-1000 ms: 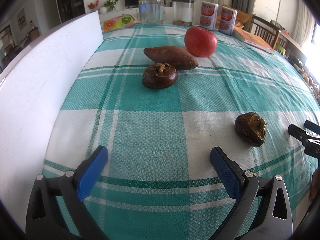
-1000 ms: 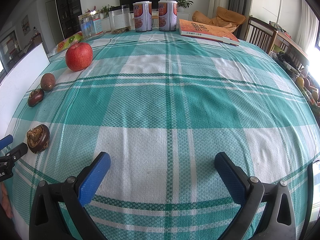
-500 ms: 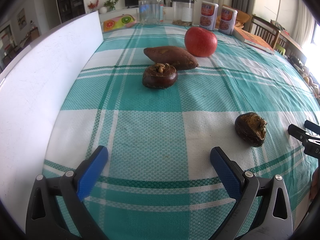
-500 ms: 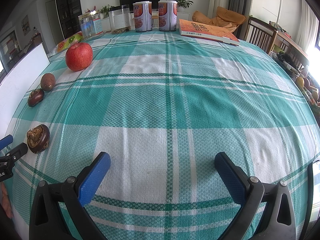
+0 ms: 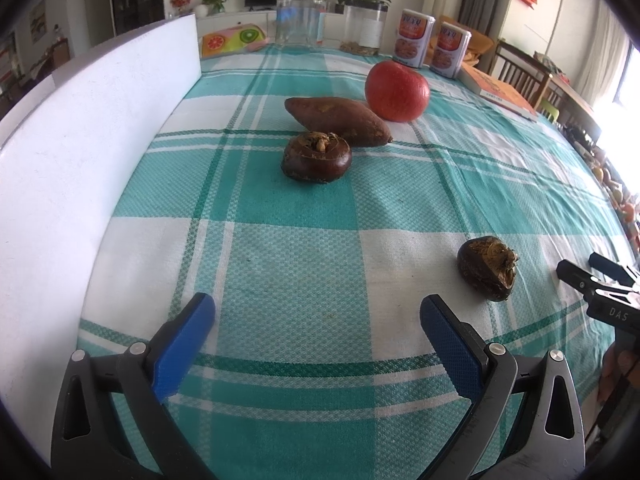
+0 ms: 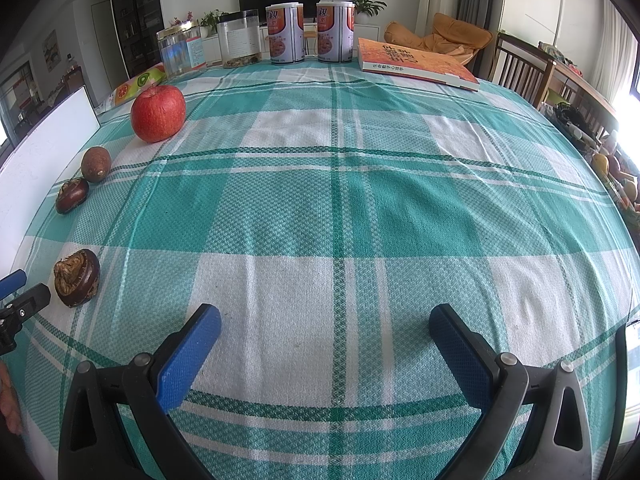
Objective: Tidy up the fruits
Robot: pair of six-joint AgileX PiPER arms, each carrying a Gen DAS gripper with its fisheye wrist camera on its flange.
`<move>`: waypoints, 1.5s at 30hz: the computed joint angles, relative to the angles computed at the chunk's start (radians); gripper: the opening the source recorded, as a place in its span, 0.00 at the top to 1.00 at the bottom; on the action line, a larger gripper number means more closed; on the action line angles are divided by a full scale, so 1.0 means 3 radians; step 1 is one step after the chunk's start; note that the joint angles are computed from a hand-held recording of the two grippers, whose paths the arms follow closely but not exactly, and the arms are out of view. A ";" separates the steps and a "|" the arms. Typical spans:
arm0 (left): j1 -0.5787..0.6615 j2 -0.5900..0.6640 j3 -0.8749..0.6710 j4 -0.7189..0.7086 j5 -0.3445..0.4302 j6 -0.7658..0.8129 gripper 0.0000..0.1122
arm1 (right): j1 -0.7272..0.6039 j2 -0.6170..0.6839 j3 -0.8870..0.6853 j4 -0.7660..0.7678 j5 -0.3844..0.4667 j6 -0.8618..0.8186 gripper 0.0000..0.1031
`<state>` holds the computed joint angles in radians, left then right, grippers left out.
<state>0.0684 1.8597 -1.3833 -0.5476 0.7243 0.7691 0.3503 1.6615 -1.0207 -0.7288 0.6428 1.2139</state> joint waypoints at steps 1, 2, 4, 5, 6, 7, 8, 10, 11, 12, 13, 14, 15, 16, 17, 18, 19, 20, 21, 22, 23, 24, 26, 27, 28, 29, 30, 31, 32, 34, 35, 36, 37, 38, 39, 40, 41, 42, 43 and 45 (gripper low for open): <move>0.0007 0.0053 -0.0119 0.0005 0.0121 -0.0025 0.10 | 0.0000 0.0000 0.0000 0.0000 0.0000 0.0000 0.00; 0.0001 0.0100 -0.0232 0.0023 0.0195 -0.0053 0.10 | 0.0000 0.0000 0.0000 0.0000 0.0000 0.0000 0.00; -0.0050 0.0182 -0.0457 0.0131 0.0223 -0.0185 0.10 | 0.0000 0.0001 -0.0001 0.0000 0.0001 0.0000 0.00; -0.0068 0.0254 -0.0609 0.0163 0.0249 -0.0253 0.10 | 0.0000 0.0003 -0.0001 -0.0002 0.0000 0.0002 0.00; -0.0087 0.0351 -0.0799 0.0195 0.0324 -0.0337 0.10 | 0.0000 0.0002 -0.0001 0.0000 0.0000 0.0001 0.00; -0.0109 0.0497 -0.1057 0.0260 0.0442 -0.0447 0.10 | 0.0000 0.0002 -0.0001 0.0000 0.0000 0.0001 0.00; -0.0144 0.0635 -0.1291 0.0352 0.0527 -0.0566 0.11 | 0.0000 0.0002 -0.0001 0.0000 0.0000 0.0001 0.00; -0.0228 0.0896 -0.1699 0.0561 0.0640 -0.0774 0.11 | 0.0000 0.0002 -0.0001 0.0000 0.0000 0.0001 0.00; -0.0269 0.1017 -0.1879 0.0648 0.0696 -0.0869 0.11 | 0.0000 0.0002 -0.0001 0.0000 0.0000 0.0001 0.00; -0.0302 0.1112 -0.2016 0.0711 0.0736 -0.0945 0.12 | 0.0000 0.0003 -0.0002 -0.0001 -0.0001 0.0002 0.00; -0.0327 0.1192 -0.2128 0.0736 0.0777 -0.0984 0.12 | 0.0000 0.0003 -0.0002 -0.0001 -0.0001 0.0002 0.00; -0.0356 0.1245 -0.2192 0.0756 0.0792 -0.1004 0.13 | 0.0000 0.0003 -0.0002 -0.0001 -0.0001 0.0002 0.00; -0.0382 0.1285 -0.2235 0.0780 0.0802 -0.1007 0.14 | 0.0000 0.0003 -0.0002 -0.0001 -0.0001 0.0002 0.00; -0.0409 0.1310 -0.2246 0.0824 0.0796 -0.1016 0.21 | 0.0000 0.0003 -0.0002 -0.0001 -0.0001 0.0002 0.00; -0.0428 0.1262 -0.2144 0.0860 0.0656 -0.0984 0.26 | 0.0000 0.0003 -0.0002 -0.0001 -0.0001 0.0002 0.00; -0.0412 0.1240 -0.2099 0.0762 0.0620 -0.0898 0.33 | 0.0000 0.0003 -0.0002 -0.0001 -0.0001 0.0002 0.00; -0.0394 0.1226 -0.2086 0.0709 0.0613 -0.0877 0.46 | 0.0001 0.0003 -0.0003 -0.0001 0.0000 0.0003 0.00; -0.0367 0.1247 -0.2155 0.0692 0.0681 -0.0887 0.56 | 0.0001 0.0003 -0.0003 -0.0001 0.0000 0.0003 0.00; -0.0349 0.1243 -0.2173 0.0708 0.0716 -0.0914 0.56 | 0.0001 0.0003 -0.0003 -0.0001 0.0000 0.0003 0.00; -0.0314 0.1222 -0.2153 0.0682 0.0737 -0.0906 0.56 | 0.0001 0.0003 -0.0003 -0.0001 0.0000 0.0003 0.00; -0.0279 0.1154 -0.2042 0.0657 0.0698 -0.0879 0.56 | 0.0001 0.0003 -0.0003 -0.0001 0.0000 0.0003 0.00; -0.0244 0.1078 -0.1920 0.0644 0.0658 -0.0846 0.57 | 0.0001 0.0003 -0.0003 -0.0001 0.0000 0.0003 0.00; -0.0160 0.0898 -0.1636 0.0588 0.0588 -0.0712 0.57 | 0.0001 0.0002 -0.0003 0.0001 0.0002 0.0002 0.00; -0.0112 0.0790 -0.1470 0.0550 0.0546 -0.0626 0.57 | 0.0001 0.0002 -0.0003 0.0001 0.0002 0.0002 0.00; -0.0060 0.0686 -0.1310 0.0511 0.0508 -0.0537 0.57 | 0.0001 0.0002 -0.0003 0.0001 0.0002 0.0002 0.00; -0.0006 0.0592 -0.1169 0.0468 0.0489 -0.0462 0.57 | 0.0001 0.0002 -0.0003 0.0001 0.0002 0.0002 0.00; 0.0053 0.0508 -0.1046 0.0421 0.0490 -0.0393 0.57 | 0.0001 0.0002 -0.0003 0.0001 0.0002 0.0002 0.00; 0.0106 0.0440 -0.0947 0.0384 0.0500 -0.0338 0.57 | 0.0001 0.0002 -0.0003 0.0001 0.0002 0.0002 0.00; 0.0156 0.0376 -0.0847 0.0351 0.0503 -0.0284 0.57 | 0.0001 0.0003 -0.0003 0.0001 0.0002 0.0002 0.00; 0.0238 0.0255 -0.0662 0.0295 0.0495 -0.0200 0.57 | 0.0002 0.0002 -0.0004 0.0002 0.0003 0.0001 0.00; 0.0276 0.0197 -0.0581 0.0259 0.0490 -0.0162 0.57 | 0.0002 0.0002 -0.0004 0.0002 0.0003 0.0001 0.00; 0.0313 0.0140 -0.0501 0.0216 0.0479 -0.0121 0.57 | 0.0002 0.0002 -0.0004 0.0002 0.0003 0.0001 0.00; 0.0350 0.0084 -0.0428 0.0168 0.0468 -0.0091 0.57 | 0.0002 0.0002 -0.0004 0.0002 0.0003 0.0001 0.00; 0.0388 0.0039 -0.0370 0.0111 0.0473 -0.0071 0.57 | 0.0000 0.0004 -0.0005 0.0002 0.0002 0.0001 0.00; 0.0426 -0.0003 -0.0315 0.0046 0.0491 -0.0050 0.57 | 0.0001 0.0004 -0.0006 0.0003 0.0004 0.0000 0.00; 0.0457 -0.0039 -0.0268 -0.0010 0.0513 -0.0033 0.57 | 0.0001 0.0004 -0.0006 0.0003 0.0004 0.0000 0.00; 0.0477 -0.0075 -0.0225 -0.0049 0.0527 -0.0026 0.57 | 0.0001 0.0004 -0.0006 0.0003 0.0004 0.0000 0.00; 0.0492 -0.0112 -0.0187 -0.0074 0.0540 -0.0019 0.57 | 0.0002 0.0004 -0.0007 0.0003 0.0005 0.0001 0.00; 0.0507 -0.0147 -0.0161 -0.0094 0.0570 -0.0013 0.57 | 0.0001 0.0004 -0.0006 0.0003 0.0003 0.0001 0.00; 0.0543 -0.0216 -0.0136 -0.0142 0.0654 0.0011 0.57 | -0.0002 0.0004 -0.0009 0.0018 -0.0003 -0.0010 0.00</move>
<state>0.2314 1.7949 -1.4241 -0.5904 0.9207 0.7723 0.3496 1.6626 -1.0234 -0.7236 0.6419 1.2109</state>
